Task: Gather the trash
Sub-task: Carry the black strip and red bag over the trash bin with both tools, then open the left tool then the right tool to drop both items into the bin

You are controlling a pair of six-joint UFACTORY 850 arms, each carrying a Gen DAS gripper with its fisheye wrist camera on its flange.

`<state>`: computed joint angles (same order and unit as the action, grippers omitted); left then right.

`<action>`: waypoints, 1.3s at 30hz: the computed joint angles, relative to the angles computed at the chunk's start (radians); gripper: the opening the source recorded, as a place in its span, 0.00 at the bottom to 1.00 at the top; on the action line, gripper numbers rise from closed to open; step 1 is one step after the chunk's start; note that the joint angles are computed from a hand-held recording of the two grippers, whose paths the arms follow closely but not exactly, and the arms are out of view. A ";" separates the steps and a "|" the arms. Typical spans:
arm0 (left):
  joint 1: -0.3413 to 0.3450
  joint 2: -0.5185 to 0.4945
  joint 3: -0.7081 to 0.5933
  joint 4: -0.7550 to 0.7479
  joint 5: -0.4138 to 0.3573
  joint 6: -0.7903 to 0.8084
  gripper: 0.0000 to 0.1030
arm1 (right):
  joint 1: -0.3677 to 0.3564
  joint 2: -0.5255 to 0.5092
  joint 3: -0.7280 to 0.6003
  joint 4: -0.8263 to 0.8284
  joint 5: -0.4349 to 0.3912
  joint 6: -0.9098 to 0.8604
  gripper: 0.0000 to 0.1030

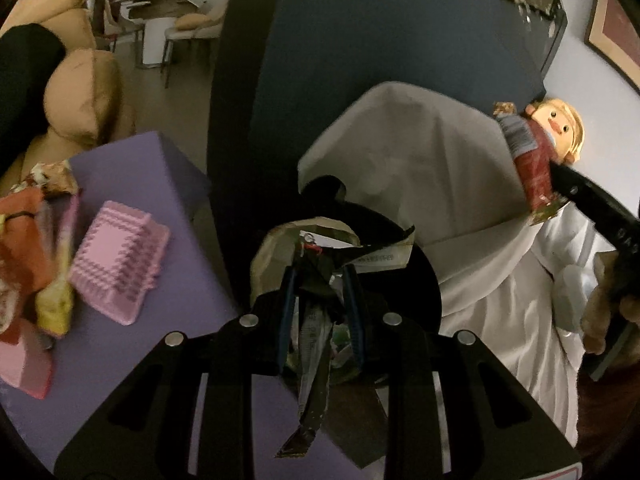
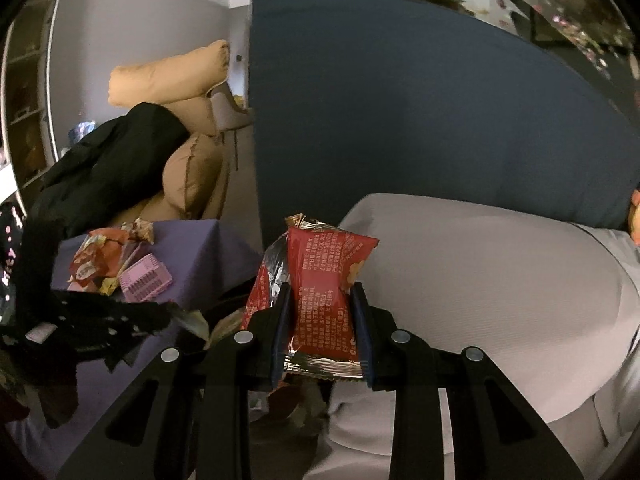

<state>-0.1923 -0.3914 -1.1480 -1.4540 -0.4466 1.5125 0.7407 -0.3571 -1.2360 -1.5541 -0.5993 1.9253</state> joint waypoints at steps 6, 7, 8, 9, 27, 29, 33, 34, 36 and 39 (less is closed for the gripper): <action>-0.045 -0.056 -0.056 0.036 0.032 -0.043 0.22 | -0.015 0.016 0.040 -0.025 0.008 0.057 0.28; -0.051 -0.061 -0.062 0.035 0.036 -0.043 0.22 | -0.016 0.014 0.040 -0.025 0.008 0.060 0.28; -0.056 -0.065 -0.066 0.032 0.038 -0.038 0.22 | -0.017 0.014 0.042 -0.023 0.009 0.061 0.28; -0.059 -0.069 -0.069 0.023 0.040 -0.028 0.24 | -0.018 0.019 0.048 -0.024 0.009 0.064 0.28; 0.032 0.065 0.068 -0.107 0.084 0.055 0.45 | 0.006 -0.065 -0.030 -0.011 0.079 0.055 0.28; 0.059 0.103 0.113 -0.168 0.089 0.136 0.45 | 0.009 -0.099 -0.062 0.010 0.105 0.035 0.28; 0.124 0.169 0.191 -0.230 0.103 0.224 0.47 | 0.010 -0.174 -0.130 0.087 0.146 -0.032 0.28; 0.143 0.183 0.210 -0.244 0.107 0.245 0.47 | 0.008 -0.194 -0.148 0.119 0.154 -0.057 0.28; 0.172 0.199 0.234 -0.281 0.107 0.284 0.48 | 0.000 -0.237 -0.185 0.206 0.179 -0.120 0.28; 0.225 0.213 0.255 -0.235 0.080 0.250 0.48 | -0.013 -0.289 -0.229 0.341 0.198 -0.219 0.28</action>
